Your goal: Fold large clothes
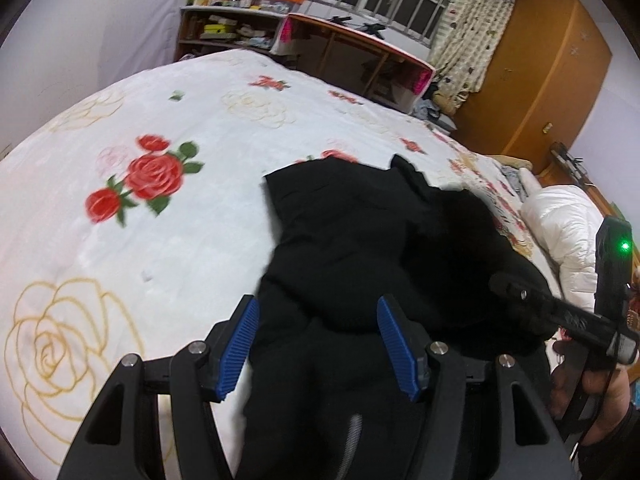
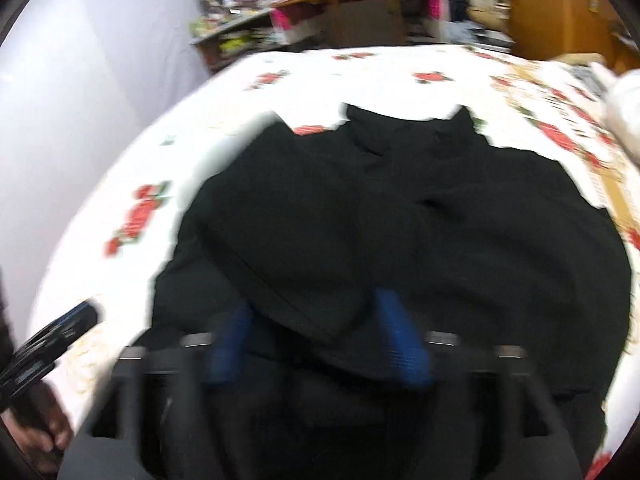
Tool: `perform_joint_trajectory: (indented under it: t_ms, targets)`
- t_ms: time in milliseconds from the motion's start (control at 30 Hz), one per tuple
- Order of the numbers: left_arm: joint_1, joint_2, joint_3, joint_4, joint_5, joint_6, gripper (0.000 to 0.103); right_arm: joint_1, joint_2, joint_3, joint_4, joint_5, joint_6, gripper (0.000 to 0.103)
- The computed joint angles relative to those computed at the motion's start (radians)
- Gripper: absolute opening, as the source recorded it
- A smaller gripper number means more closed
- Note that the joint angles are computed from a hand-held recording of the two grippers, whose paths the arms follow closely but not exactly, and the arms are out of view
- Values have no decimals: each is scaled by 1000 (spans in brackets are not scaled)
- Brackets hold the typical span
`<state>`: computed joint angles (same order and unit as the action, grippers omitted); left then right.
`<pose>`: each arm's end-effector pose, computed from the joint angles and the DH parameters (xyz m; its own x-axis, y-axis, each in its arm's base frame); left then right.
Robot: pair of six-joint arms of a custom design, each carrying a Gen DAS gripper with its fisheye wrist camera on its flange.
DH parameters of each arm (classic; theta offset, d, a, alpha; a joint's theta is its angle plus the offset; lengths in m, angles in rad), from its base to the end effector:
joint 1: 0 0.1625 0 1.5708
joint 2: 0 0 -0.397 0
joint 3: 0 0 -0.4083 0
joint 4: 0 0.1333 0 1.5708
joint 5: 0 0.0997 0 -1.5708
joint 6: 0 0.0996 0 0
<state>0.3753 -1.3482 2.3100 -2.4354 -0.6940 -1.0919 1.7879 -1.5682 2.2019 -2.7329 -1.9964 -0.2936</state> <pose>-0.3085 -0.3471 0.1417 -0.8979 -0.0370 -0.4387 0.2802 0.7205 -0.6343 0.1895 -0.4312 0.2897 -0.8404 -0.2373 0.4872 -0.4484 0.8093 -0.3794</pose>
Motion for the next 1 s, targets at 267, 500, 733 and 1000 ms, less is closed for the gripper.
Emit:
perform_joint_trajectory:
  t_ms: [267,500,733,1000]
  targets:
    - [58,151,-110,-220,-96,199,69,-41,-152,53,-16,51,-22,79]
    - [152,392,-283,-330,-260,352,64,-216,-314,83,-1,-14,-48,79]
    - [156,468,-368,-277,-151,390,5,-351,-350,44,-16,31,-61,28]
    - [193,507,-373,-202,-127,379,5,-456,-228,62,-79,74,-163,27]
